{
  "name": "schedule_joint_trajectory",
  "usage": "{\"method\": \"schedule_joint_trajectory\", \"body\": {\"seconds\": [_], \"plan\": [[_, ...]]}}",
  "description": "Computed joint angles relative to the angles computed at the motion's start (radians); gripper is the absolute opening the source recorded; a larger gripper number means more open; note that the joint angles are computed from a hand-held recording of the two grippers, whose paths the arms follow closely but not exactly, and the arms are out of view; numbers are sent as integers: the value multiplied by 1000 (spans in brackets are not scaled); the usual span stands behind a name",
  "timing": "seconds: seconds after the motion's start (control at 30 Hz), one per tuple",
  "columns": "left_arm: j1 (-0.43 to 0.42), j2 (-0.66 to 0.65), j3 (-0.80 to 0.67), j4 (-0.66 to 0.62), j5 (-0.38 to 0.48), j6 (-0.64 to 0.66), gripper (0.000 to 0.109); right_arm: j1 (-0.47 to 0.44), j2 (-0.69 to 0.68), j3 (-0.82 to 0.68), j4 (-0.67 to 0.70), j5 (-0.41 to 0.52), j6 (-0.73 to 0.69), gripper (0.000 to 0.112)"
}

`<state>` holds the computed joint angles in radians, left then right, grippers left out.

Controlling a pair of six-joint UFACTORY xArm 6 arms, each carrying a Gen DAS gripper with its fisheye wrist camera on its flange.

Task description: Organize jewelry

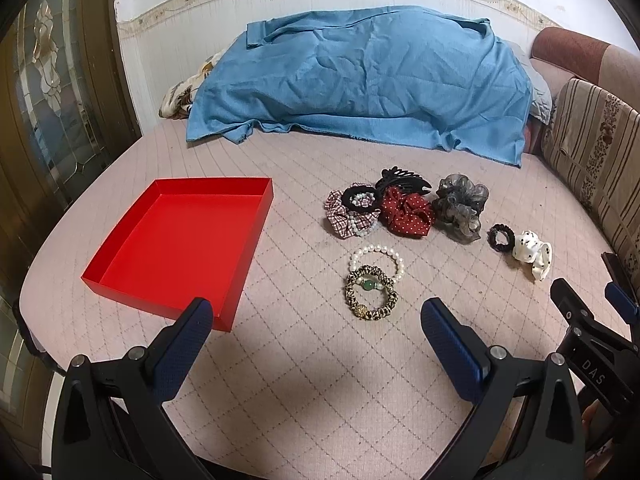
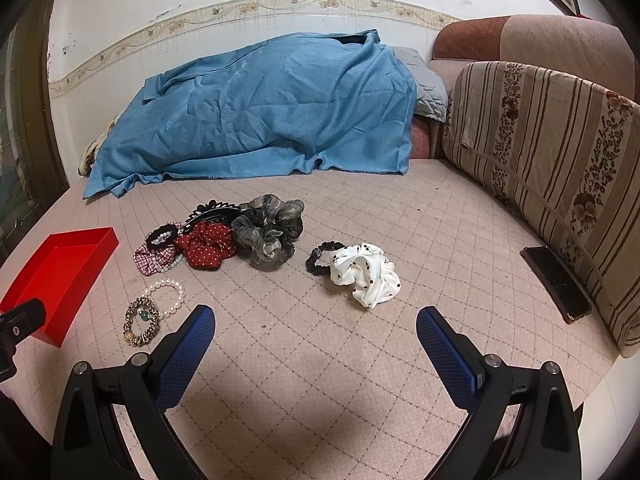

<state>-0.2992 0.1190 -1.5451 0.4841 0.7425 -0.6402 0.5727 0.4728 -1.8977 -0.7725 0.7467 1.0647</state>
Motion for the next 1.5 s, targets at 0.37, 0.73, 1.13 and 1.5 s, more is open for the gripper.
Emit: {"method": "schedule_joint_trajectory", "body": {"seconds": [0.37, 0.73, 1.13, 1.5], "plan": [[2, -2, 10, 6, -6, -6, 103, -2, -2, 9, 2, -3, 2, 102], [7, -3, 20, -5, -6, -3, 103, 2, 0, 10, 5, 1, 0, 102], [8, 10, 8, -27, 7, 5, 103, 2, 10, 1, 24, 5, -15, 102], [9, 26, -7, -45, 16, 19, 103, -4, 22, -5, 46, 6, -26, 102]]}}
